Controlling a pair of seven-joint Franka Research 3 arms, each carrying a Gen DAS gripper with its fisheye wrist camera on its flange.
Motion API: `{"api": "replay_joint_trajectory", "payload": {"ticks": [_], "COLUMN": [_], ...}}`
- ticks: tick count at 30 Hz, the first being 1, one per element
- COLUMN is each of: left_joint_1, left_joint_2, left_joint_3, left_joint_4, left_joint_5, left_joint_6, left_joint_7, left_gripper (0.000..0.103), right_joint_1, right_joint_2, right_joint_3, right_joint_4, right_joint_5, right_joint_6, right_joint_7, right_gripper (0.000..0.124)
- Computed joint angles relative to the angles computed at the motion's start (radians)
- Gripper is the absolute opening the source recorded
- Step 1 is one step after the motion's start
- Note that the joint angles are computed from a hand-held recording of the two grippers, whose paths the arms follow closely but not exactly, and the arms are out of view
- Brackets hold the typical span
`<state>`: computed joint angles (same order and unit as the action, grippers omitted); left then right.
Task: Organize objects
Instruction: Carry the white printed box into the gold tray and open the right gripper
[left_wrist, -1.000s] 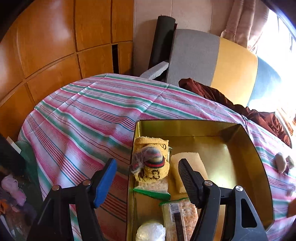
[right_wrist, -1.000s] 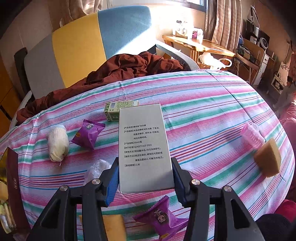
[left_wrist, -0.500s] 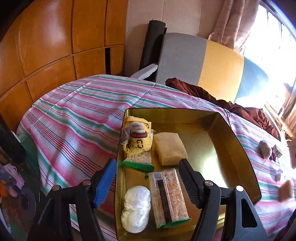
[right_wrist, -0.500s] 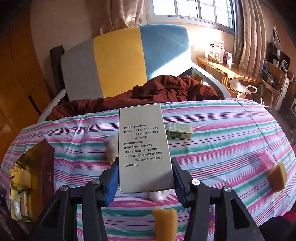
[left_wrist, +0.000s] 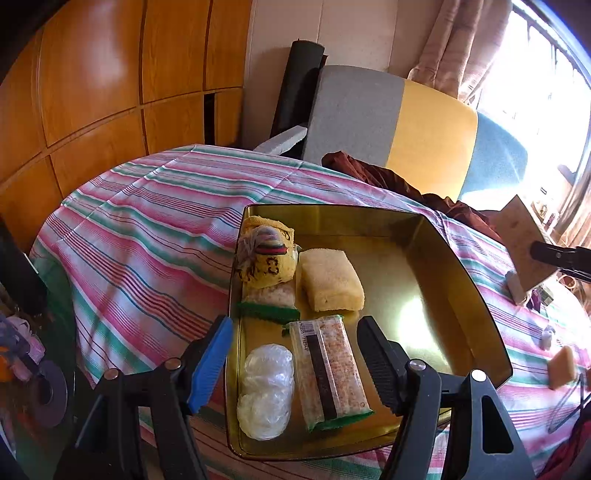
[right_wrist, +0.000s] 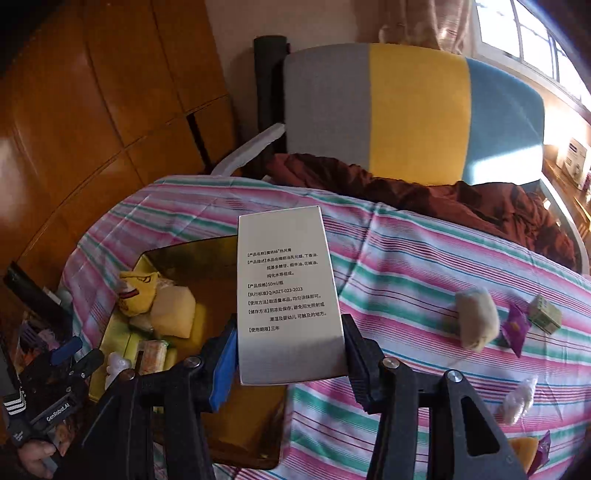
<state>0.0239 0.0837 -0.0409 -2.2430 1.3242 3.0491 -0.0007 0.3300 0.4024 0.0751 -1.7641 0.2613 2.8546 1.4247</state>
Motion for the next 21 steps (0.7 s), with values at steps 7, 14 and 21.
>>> {"api": "replay_joint_trajectory", "payload": {"ticks": [7,14,21], "left_joint_1": [0.007,0.022,0.037], "left_joint_2": [-0.007,-0.014,-0.008], "left_joint_3": [0.005,0.010,0.014], "left_joint_4": [-0.019,-0.032,-0.046], "left_joint_5": [0.004,0.028,-0.011], "left_joint_6": [0.030,0.037,0.043], "left_joint_7": [-0.012,-0.044,-0.014], "left_gripper": [0.071,0.071,0.071], "right_joint_1": [0.089,0.133,0.151], "right_joint_2": [0.231,0.426,0.603], "right_joint_3": [-0.025,-0.049,-0.050], "right_joint_4": [0.303,0.583,0.871], "right_joint_5": [-0.077,-0.144,-0.169], "right_joint_6": [-0.212,-0.371,-0.502], "right_joint_7": [0.077,0.172,0.220], "right_gripper": [0.051,0.051,0.053]}}
